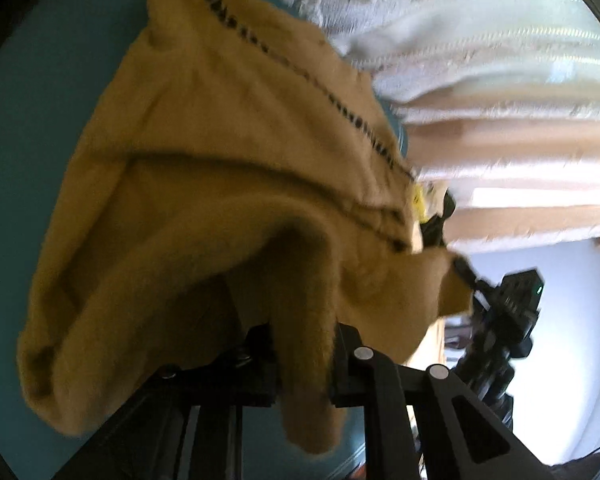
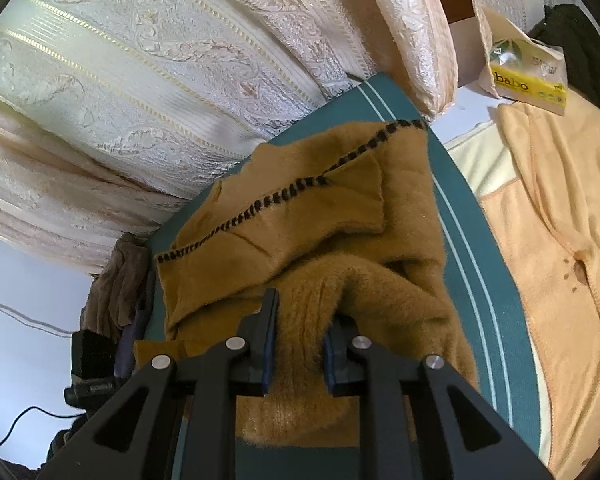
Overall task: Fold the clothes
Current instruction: 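Lift the hem with both grippers and fold it toward the collar, then lay the hem on the collar and open both grippers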
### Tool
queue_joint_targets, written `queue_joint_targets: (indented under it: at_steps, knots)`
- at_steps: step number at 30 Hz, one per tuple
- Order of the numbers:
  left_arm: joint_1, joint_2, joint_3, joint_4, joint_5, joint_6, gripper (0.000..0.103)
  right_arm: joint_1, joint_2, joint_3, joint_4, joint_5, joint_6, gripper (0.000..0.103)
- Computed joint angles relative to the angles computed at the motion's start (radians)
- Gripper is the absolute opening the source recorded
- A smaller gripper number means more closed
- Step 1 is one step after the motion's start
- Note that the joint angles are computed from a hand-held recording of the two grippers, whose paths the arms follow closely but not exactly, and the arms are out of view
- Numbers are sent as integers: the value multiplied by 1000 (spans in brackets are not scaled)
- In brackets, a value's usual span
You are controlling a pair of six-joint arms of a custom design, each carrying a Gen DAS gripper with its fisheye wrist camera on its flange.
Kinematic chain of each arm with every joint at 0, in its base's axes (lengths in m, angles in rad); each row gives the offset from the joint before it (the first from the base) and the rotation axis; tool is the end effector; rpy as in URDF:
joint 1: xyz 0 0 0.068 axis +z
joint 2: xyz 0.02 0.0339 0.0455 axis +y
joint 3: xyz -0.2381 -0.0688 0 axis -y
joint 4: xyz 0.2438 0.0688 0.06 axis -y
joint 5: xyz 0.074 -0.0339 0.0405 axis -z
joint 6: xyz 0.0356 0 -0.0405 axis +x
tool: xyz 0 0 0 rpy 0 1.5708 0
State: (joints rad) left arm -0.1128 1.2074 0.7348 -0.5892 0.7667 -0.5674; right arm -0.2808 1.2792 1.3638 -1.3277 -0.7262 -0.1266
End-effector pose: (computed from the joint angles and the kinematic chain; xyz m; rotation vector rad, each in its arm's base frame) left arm 0.2241 -0.0502 0.1915 -0.3268 2.6487 -1.2395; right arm 0.2197 -0.0388 0.3267 0.0367 2.5552 0.8637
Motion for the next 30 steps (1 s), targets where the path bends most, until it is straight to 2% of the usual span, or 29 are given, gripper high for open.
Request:
queue_joint_targets:
  at_steps: [8,17,26,27,28,29,30]
  knots:
    - [119,12,132,90,-18,-48,15,55,41,66,72,6,61,22]
    - [208,244,338,226,-32,-68,15,165,218,245,268,72,243,22]
    - [223,517,528,281,-51,-57,15,220,432,378,356,202,343,23]
    - [222,553,551,275,-55,-59,15,224,458,394,358,217,352,25]
    - [221,589,575,268,-60,-61,15,229,487,411,350,242,351,35]
    - [221,621,596,253,-63,-57,15,232,506,419,349,260,353,53]
    - [221,652,617,236,-65,-53,15,233,502,407,368,286,361,66]
